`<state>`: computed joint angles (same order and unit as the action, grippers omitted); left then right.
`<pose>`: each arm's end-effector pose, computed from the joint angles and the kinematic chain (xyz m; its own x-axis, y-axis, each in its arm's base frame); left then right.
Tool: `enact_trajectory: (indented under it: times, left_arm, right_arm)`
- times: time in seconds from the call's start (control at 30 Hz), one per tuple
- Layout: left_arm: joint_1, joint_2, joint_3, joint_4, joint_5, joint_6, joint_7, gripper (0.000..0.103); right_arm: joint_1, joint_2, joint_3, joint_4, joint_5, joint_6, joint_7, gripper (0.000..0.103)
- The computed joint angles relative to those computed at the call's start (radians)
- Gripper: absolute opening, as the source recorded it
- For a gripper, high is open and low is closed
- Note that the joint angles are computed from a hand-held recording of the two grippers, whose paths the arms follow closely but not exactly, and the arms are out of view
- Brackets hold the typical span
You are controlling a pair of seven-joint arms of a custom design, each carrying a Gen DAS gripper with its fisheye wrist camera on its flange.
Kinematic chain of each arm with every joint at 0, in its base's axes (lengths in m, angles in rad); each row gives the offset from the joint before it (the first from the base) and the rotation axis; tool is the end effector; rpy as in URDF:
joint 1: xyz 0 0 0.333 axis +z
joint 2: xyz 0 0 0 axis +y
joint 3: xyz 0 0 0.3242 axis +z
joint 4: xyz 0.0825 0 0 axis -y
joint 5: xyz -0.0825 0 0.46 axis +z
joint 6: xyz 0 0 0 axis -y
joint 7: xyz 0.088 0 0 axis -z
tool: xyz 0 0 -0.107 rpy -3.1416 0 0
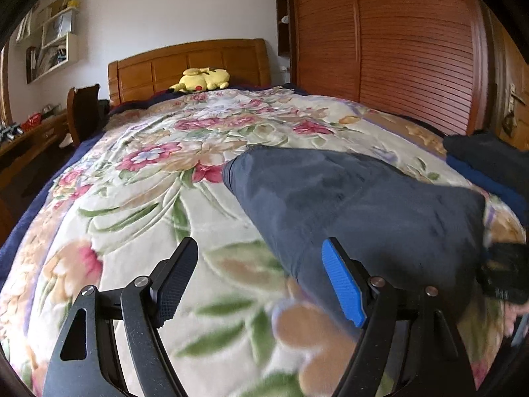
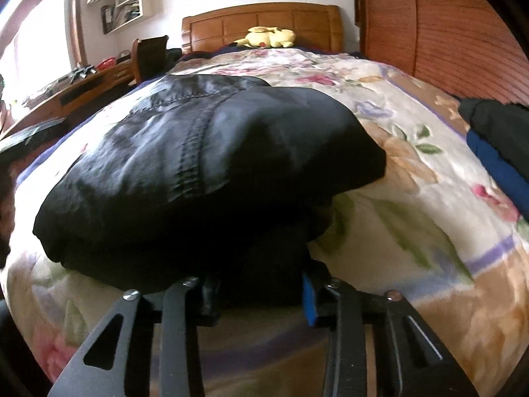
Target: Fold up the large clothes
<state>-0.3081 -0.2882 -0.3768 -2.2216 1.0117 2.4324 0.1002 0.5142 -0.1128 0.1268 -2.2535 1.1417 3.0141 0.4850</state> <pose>0.4429 -0.3732 0.5188 0.1314 -0.9911 -0.0212 -0.5400 -0.0536 -0.8399 0.5144 0.3016 0.4486 0.6438 -0.7591 -0.0962 -0.4964 -0.3187 -0.8075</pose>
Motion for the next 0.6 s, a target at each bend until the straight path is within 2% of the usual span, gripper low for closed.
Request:
enact_trajectory:
  times: [0.07,0.17,0.4,0.6]
  left_arm:
    - [0.013,0.037,0.016,0.035,-0.001,0.016,0.013,0.078]
    - [0.023,0.088,0.032,0.083,-0.003,0.022,0.037,0.078]
    - [0.031,0.218,0.077,0.201,-0.003,0.034,0.103,0.078]
    - [0.023,0.315,0.115,0.286,-0.037,0.029,0.176,0.078]
  right_arm:
    - [0.009,0.0,-0.001,0.002,0.036,0.019,-0.038,0.022]
    - [0.022,-0.003,-0.005,0.007,0.117,0.046,-0.111,0.017]
    - [0.027,0.002,-0.007,0.023,0.261,0.053,-0.266,0.015]
    - [0.019,0.006,0.008,0.032,0.319,0.063,-0.345,0.015]
